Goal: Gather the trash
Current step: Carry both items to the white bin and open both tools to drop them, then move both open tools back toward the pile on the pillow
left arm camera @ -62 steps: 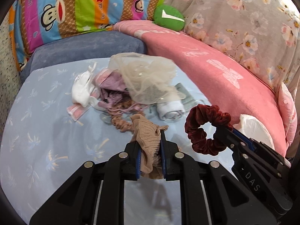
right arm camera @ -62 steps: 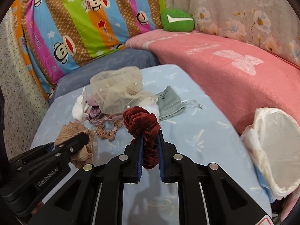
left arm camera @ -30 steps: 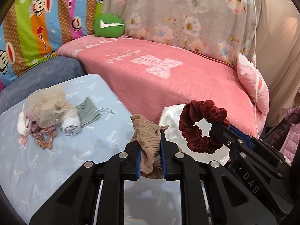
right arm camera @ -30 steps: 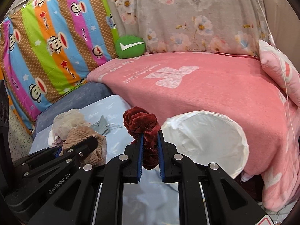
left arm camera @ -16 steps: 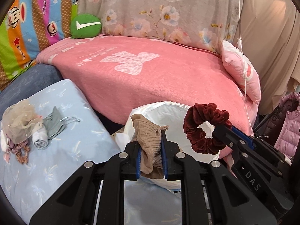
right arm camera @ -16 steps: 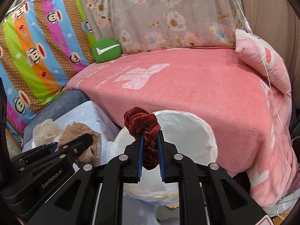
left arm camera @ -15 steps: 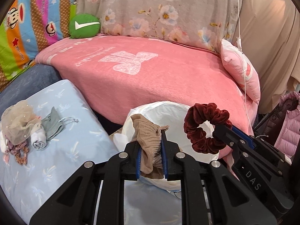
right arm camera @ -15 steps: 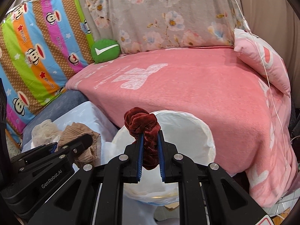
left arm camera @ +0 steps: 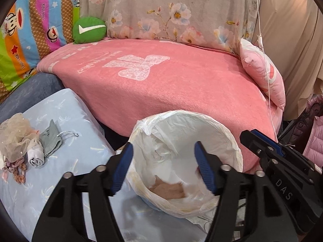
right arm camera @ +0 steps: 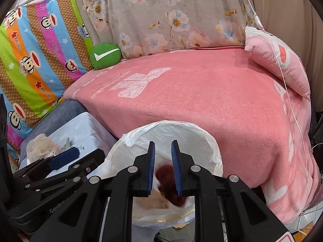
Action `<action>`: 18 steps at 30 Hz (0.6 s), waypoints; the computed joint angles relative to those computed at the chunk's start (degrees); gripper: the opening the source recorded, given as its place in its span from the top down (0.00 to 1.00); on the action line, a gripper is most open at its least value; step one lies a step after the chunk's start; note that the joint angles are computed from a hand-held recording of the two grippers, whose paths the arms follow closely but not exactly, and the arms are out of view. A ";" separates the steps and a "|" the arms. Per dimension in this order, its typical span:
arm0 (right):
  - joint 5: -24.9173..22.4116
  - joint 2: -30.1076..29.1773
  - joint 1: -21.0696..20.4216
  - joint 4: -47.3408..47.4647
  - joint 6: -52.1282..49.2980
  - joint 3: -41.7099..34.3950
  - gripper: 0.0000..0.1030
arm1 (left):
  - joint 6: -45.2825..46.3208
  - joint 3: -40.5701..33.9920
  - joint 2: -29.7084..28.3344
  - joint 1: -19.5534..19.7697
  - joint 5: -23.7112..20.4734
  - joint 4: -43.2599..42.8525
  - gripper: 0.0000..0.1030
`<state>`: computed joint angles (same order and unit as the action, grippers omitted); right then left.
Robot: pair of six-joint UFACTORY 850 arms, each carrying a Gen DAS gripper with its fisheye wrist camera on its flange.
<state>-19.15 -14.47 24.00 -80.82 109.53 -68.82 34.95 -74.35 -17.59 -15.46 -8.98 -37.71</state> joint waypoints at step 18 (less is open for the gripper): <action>-1.08 -0.90 3.45 2.02 -2.69 -0.89 0.65 | -14.97 3.76 2.94 3.56 2.06 11.62 0.31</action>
